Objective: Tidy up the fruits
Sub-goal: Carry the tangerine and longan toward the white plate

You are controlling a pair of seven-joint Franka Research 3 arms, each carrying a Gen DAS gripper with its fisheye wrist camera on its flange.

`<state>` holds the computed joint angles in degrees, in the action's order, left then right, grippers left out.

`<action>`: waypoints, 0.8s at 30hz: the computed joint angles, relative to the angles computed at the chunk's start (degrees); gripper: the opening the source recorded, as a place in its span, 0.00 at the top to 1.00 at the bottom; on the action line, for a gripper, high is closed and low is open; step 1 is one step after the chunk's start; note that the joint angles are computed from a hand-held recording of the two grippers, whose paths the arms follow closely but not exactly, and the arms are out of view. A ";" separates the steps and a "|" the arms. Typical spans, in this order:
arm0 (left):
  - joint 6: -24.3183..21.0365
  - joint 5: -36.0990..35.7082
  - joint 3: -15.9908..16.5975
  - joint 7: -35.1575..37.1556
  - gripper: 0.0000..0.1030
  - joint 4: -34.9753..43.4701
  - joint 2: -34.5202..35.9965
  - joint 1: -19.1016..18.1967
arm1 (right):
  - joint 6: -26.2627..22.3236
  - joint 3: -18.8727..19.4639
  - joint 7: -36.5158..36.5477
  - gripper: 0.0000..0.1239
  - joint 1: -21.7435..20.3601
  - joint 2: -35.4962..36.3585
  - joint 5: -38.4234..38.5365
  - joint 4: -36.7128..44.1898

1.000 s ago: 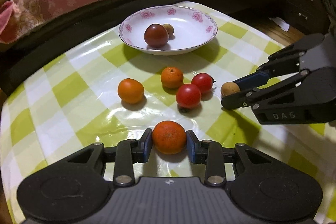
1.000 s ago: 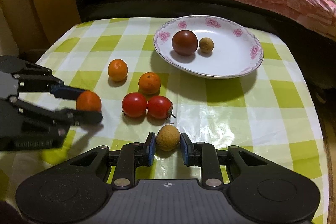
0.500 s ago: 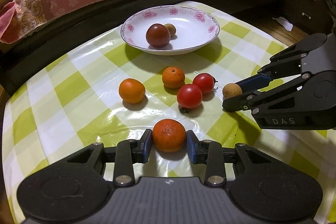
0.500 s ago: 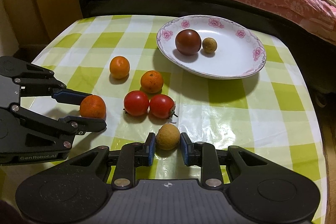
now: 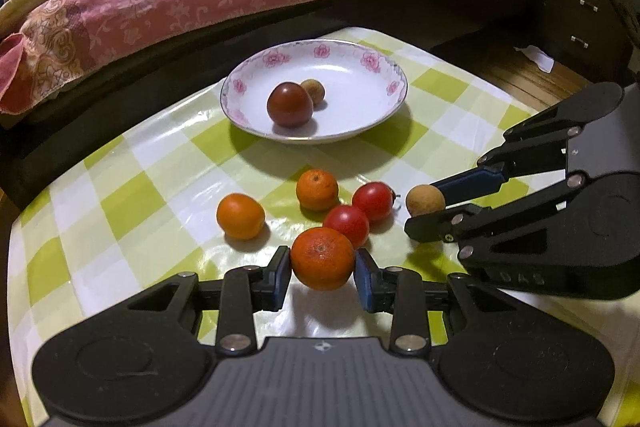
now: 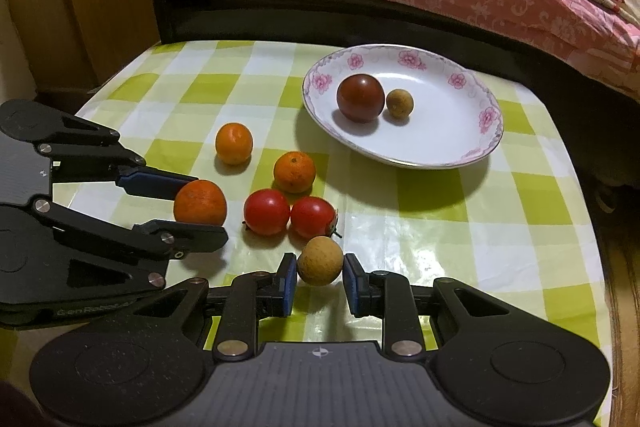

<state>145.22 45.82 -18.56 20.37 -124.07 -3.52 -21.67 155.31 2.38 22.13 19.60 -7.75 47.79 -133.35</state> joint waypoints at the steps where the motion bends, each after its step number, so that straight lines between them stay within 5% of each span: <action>1: 0.06 0.22 0.01 -0.07 0.60 0.17 0.13 0.03 | 0.05 -0.03 -0.24 0.83 0.05 -0.04 0.30 0.04; 24: -0.43 3.60 0.50 -2.54 0.61 2.26 1.15 0.30 | 2.63 0.17 0.15 0.83 0.28 0.50 1.45 1.44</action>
<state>144.79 49.42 -18.06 17.83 -121.81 -2.37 -21.37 157.94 2.55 22.28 19.88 -7.25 49.24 -131.90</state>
